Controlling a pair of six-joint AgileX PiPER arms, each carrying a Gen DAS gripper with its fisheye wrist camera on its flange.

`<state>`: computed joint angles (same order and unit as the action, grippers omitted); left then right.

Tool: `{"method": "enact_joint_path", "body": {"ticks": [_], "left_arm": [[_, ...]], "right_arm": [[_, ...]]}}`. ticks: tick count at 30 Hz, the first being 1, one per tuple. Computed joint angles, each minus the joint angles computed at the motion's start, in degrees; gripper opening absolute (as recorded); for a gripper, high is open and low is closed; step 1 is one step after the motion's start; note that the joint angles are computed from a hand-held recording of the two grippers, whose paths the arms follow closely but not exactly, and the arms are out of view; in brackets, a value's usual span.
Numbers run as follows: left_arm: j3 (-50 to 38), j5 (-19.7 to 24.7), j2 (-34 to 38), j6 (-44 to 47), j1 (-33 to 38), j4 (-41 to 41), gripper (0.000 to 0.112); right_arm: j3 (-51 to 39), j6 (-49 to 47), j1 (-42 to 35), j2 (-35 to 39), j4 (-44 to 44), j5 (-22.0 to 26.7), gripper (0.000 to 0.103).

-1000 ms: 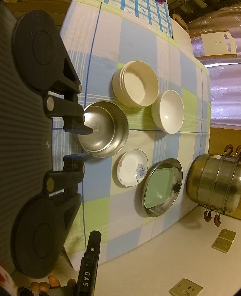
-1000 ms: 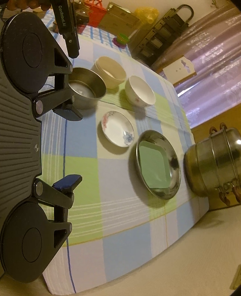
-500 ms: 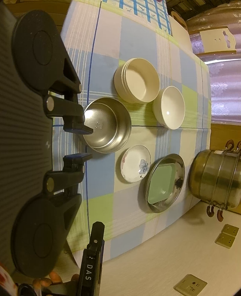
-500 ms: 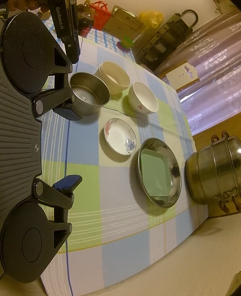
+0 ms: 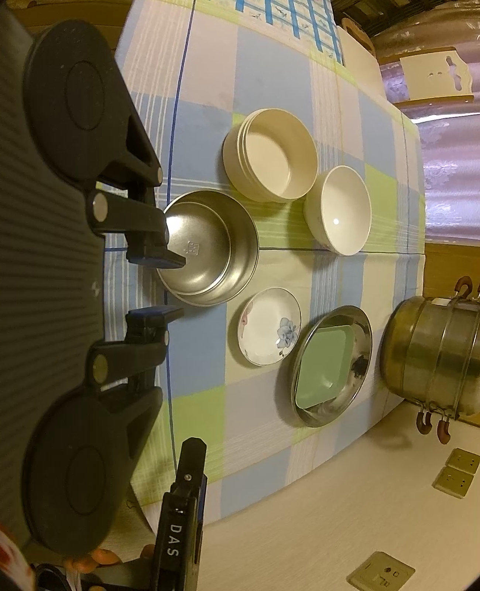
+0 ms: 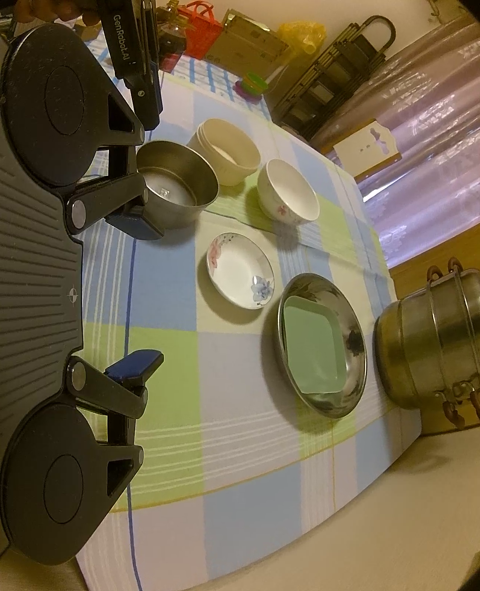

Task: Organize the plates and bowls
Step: 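Move both grippers to the white floral saucer and close on its rim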

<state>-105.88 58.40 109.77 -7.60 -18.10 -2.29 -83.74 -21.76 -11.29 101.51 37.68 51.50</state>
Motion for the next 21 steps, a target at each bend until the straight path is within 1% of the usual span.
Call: {"method": "enact_joint_path", "body": {"ticks": [12, 18, 21], "left_arm": [[-6.56, 2.75, 4.81, 2.45, 0.98, -1.62, 0.018], [-13.15, 3.90, 9.37, 5.25, 1.67, -3.42, 0.019], [-18.00, 4.58, 12.60, 7.00, 1.84, -3.84, 0.021]], "right_arm": [[-3.67, 3.57, 0.38, 3.24, -1.90, 0.66, 0.066], [-7.10, 6.49, 1.09, 6.10, -4.32, 0.93, 0.066], [-9.22, 7.77, 1.38, 7.86, -5.45, 1.02, 0.066]]}}
